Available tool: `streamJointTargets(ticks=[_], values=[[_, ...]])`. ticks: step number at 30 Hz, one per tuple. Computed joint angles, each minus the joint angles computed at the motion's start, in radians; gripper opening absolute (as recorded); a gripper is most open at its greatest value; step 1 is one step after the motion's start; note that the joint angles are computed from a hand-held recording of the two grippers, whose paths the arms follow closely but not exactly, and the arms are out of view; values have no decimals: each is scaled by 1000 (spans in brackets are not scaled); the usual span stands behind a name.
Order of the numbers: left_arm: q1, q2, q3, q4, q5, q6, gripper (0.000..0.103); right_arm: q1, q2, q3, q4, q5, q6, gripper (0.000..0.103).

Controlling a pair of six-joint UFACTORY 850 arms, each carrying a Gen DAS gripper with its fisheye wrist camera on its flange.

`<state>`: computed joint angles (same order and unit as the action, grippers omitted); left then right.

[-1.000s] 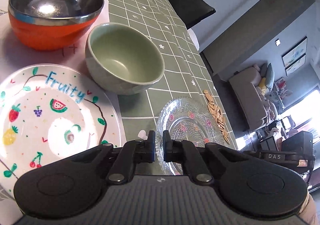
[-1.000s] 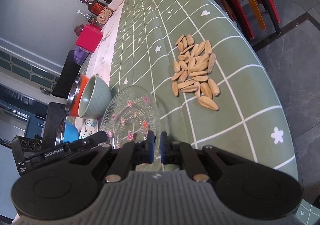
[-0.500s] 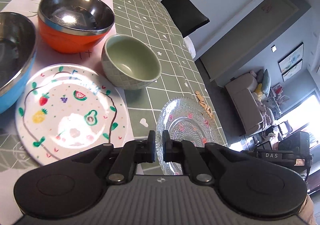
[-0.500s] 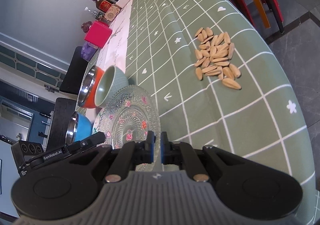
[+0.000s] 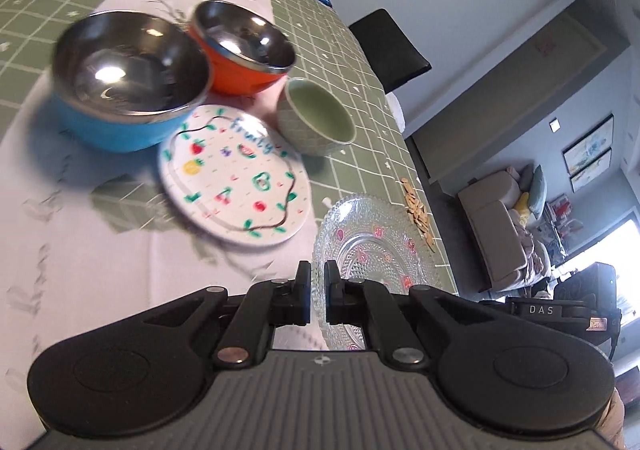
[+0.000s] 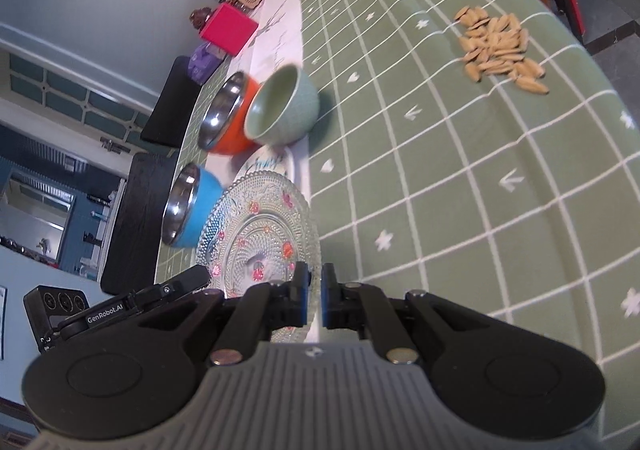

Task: Organize plates and bowls
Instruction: 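Carry the glass plate with both tools and lower it onto the other glass plate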

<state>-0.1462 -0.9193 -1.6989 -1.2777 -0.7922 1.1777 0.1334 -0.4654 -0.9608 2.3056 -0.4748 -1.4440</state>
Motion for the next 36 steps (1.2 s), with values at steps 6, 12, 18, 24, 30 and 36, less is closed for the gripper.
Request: streamJointTargets(ticks=[6,12,18,24,30,36], values=[[47,80,133,-41,26,62,6,62,-8,-6,1,-4,26,3],[87,121,221,-46,44,76,6,110,-34,-31,-37,5,64,3],[112,151,289,-60,66,107,6,145,-65,-53,-84,23,99,4],[118,147,308,-78,68,138,6,154,-76,-68,-116,51,110,4],[115,135,297,-74,73,137,7,155,-87,-82,-135,67,117,4],[106,143,293,-35,104,128,8,158,-92,-97,-162,86,111,5]])
